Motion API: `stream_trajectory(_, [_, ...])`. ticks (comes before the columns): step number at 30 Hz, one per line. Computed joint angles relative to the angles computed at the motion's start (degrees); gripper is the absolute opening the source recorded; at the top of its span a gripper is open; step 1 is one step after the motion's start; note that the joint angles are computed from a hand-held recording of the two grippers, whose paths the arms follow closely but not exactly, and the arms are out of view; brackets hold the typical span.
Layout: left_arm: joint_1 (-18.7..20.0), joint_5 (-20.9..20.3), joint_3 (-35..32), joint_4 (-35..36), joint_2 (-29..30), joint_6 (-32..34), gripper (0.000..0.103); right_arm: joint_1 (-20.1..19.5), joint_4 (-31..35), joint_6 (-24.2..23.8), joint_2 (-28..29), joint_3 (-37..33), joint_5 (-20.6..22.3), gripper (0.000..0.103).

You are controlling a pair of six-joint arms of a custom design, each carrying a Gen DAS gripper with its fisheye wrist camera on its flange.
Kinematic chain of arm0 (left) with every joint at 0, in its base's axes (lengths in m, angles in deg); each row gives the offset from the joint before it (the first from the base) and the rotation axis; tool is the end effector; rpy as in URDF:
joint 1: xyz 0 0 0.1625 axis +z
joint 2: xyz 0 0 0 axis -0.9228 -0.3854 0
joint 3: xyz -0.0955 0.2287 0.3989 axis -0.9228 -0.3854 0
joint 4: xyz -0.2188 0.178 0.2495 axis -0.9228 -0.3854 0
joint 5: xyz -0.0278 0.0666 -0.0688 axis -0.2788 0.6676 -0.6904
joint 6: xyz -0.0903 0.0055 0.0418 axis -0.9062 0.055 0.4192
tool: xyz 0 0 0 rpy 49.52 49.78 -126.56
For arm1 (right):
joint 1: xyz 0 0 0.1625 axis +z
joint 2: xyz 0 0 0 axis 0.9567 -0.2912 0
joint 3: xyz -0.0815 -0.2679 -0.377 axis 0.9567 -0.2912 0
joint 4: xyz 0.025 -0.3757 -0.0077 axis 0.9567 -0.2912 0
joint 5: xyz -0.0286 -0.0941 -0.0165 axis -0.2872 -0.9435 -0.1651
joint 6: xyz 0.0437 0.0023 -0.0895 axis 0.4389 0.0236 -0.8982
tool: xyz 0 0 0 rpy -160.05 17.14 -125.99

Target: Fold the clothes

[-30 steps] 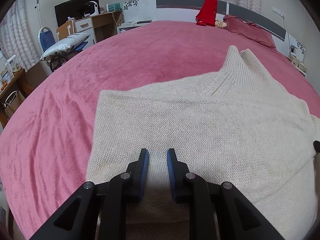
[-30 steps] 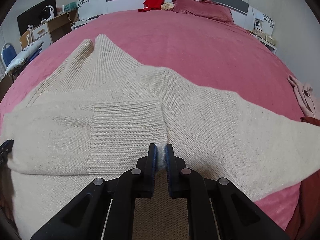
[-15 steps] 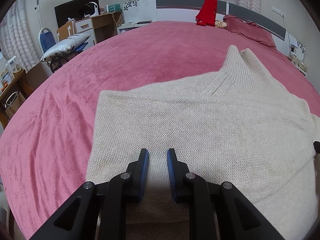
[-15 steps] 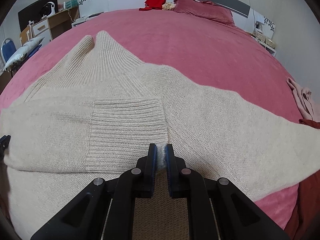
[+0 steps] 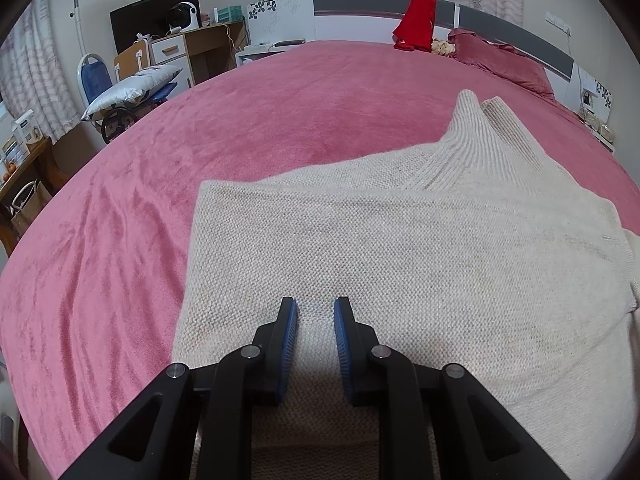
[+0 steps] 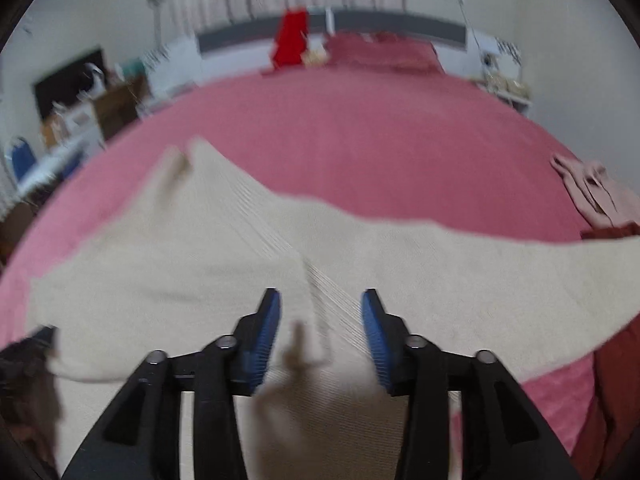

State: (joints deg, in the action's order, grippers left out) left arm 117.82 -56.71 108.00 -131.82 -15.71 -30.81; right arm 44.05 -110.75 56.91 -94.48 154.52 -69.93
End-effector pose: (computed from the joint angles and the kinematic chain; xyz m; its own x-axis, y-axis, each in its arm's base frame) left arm -0.1225 -0.5040 0.3121 -0.6286 -0.3769 -0.6803 0.2529 0.7281 -0.6371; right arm 0.3491 -0.5450 0.1754 -0.7387 -0.0546 0.6718 -0.5232 0.6748 -0.5205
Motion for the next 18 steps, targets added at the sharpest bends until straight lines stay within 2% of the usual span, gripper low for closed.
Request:
stream_trajectory(1, [0.0, -0.1, -0.1, 0.0, -0.1, 0.0, 0.019, 0.4, -1.5, -1.4, 0.4, -0.2, 1.6, 0.059])
stream_trajectory(3, [0.1, -0.4, 0.0, -0.3, -0.3, 0.4, 0.019, 1.0, -1.0, -4.0, 1.1, -0.8, 5.9, 0.062])
stream_trajectory(6, [0.3, -0.8, 0.1, -1.0, -0.7, 1.1, 0.019, 1.9, 3.7, -7.7, 2.4, -2.6, 7.4, 0.062])
stream_trajectory(10, [0.5, -1.2, 0.2, -1.6, -1.0, 2.6, 0.019, 1.8, 11.6, -8.4, 5.0, -5.6, 10.0, 0.062])
stream_trajectory(11, [0.4, -1.7, 0.3, -2.0, -1.4, 3.7, 0.019, 1.6, 14.2, -7.5, 5.4, -6.4, 9.9, 0.062])
stream_trajectory(13, [0.3, -2.8, 0.9, -3.5, -2.7, 6.3, 0.019, 0.7, 23.8, -2.9, 4.8, -7.2, 8.5, 0.063])
stream_trajectory(15, [-0.1, -3.0, 2.4, -3.3, -5.4, 6.8, 0.019, 0.0, 27.5, -2.0, 5.4, -8.1, 8.2, 0.068])
stream_trajectory(18, [-0.9, -1.1, 4.0, 2.5, -9.8, 3.1, 0.019, 0.2, 30.5, -0.6, 5.6, -9.4, 7.5, 0.069])
